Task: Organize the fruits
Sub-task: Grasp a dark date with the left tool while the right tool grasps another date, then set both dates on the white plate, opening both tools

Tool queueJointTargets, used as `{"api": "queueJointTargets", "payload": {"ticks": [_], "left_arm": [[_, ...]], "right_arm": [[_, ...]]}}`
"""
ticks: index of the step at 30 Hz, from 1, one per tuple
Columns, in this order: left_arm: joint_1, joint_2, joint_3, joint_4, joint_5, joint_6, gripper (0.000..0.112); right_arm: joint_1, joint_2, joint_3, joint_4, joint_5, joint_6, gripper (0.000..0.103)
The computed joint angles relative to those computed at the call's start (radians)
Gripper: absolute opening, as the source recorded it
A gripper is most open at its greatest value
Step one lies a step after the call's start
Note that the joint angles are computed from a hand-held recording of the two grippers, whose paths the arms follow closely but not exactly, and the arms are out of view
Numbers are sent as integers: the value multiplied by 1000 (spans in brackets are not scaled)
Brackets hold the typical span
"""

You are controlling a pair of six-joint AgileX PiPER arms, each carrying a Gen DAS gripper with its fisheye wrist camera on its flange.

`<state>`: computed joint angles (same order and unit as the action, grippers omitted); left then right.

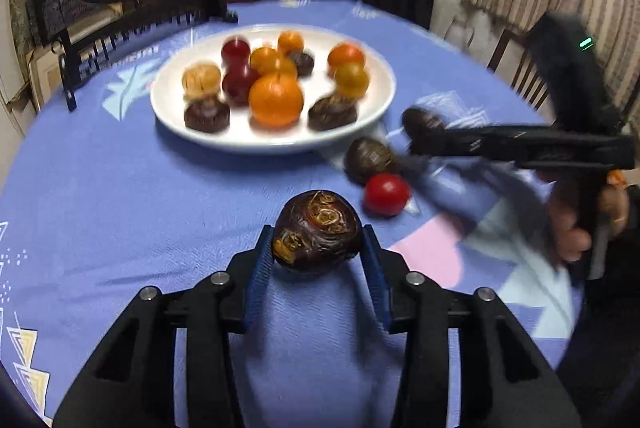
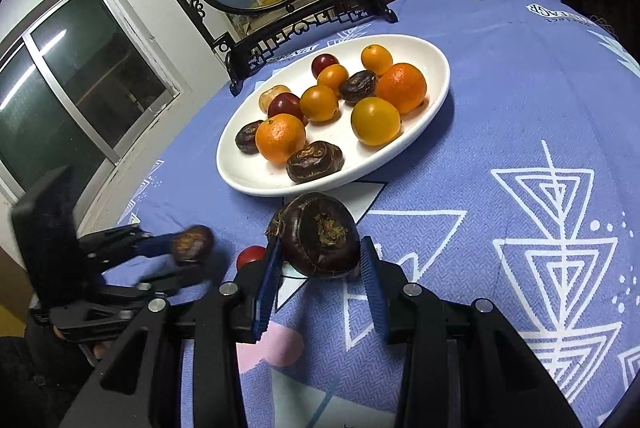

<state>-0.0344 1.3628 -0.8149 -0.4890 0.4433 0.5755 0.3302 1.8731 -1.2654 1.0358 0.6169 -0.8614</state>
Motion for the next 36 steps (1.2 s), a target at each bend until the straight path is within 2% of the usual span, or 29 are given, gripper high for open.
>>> {"api": "queueJointTargets", "payload": {"ticks": [4, 8, 12, 15, 19, 23, 27, 28, 29, 30, 32, 36], "left_arm": [[34, -88, 35, -72, 2, 57, 42], [69, -117, 30, -153, 1, 113, 42], [73, -98, -14, -188, 1, 138, 42], [51, -61, -55, -179, -13, 131, 42], [38, 58, -171, -134, -9, 45, 42], [30, 195, -319, -27, 9, -69, 42], [33, 300, -461, 26, 51, -116, 43], [25, 336, -506, 83, 65, -160, 44], [25, 352, -525, 113, 70, -190, 53], [27, 362, -533, 125, 73, -209, 66], [42, 343, -499, 95, 50, -200, 73], [80, 265, -390, -53, 51, -44, 75]], "right_arm": [[-1, -23, 23, 18, -11, -24, 40], [-4, -60, 25, -11, -8, 9, 40], [-6, -117, 8, -23, 4, 8, 40], [-4, -111, -56, -88, 16, 68, 40], [-6, -20, -230, -191, 66, 219, 40], [10, 112, -460, -298, 134, 380, 40], [49, 274, -740, -452, 198, 554, 41], [53, 323, -819, -484, 229, 599, 44], [57, 350, -859, -510, 237, 632, 62], [59, 352, -858, -526, 229, 647, 69], [58, 318, -777, -519, 177, 622, 71], [54, 216, -566, -501, 95, 553, 71]]}}
